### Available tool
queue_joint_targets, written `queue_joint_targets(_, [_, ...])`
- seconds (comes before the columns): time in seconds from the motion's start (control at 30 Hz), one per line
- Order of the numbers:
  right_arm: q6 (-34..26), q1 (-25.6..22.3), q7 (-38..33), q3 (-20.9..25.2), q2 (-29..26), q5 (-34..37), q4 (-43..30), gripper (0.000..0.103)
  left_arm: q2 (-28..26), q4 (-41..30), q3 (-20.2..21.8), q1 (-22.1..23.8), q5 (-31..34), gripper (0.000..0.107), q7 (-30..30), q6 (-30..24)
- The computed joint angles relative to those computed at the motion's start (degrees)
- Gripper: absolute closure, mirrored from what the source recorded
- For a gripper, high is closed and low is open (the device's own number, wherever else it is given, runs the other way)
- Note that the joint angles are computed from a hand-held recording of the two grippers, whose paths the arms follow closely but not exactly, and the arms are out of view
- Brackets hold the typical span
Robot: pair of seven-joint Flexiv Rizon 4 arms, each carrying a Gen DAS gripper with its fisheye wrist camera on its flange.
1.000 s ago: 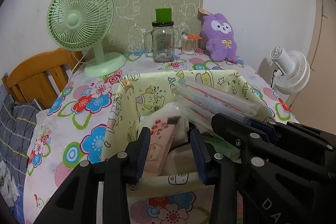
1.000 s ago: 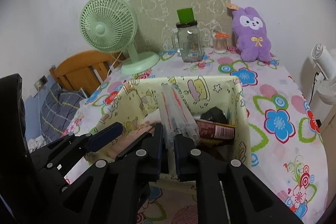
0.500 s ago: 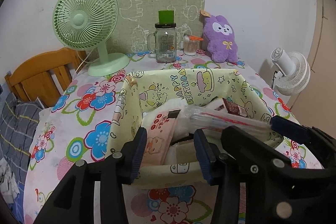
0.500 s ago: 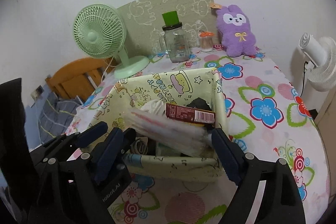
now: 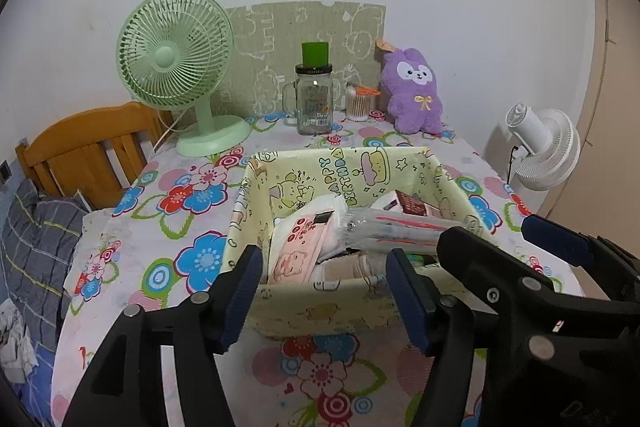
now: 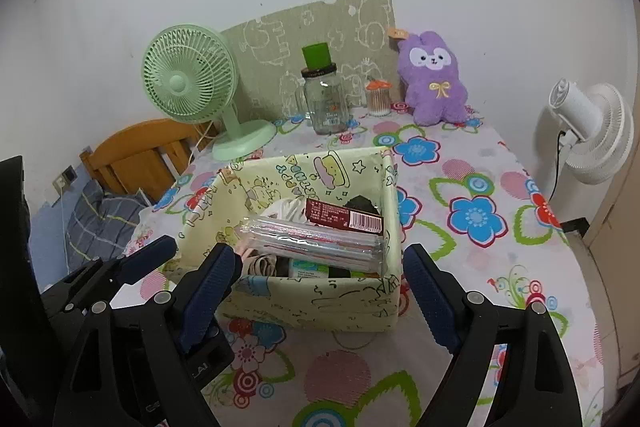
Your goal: Organize soft objects
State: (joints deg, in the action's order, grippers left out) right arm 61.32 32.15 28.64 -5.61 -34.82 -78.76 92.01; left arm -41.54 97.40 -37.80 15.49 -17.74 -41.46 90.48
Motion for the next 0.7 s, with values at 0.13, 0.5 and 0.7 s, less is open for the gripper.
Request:
queue_joint_targets(0.13, [-2.3,1.0,0.6,0.3,1.6,-1.1,1.2,0.015,1.0,3.4,-4.1,4.0,1.1,0.03,-0.1,2.6])
queue_joint_targets(0.5, [-10.1,2.4,2.7,3.7,5.7,-5.2,4.6,0.009,2.3,10.4,-13.4,14.9,9.9,0.011,-6.5,7.8])
queue_joint_targets(0.7, [-15.1,3.4,2.8,5.7,7.5,-6.4,6.1,0.006,3.2,13.7,-17.1,20.0,15.2,0.007,-10.7,9.8])
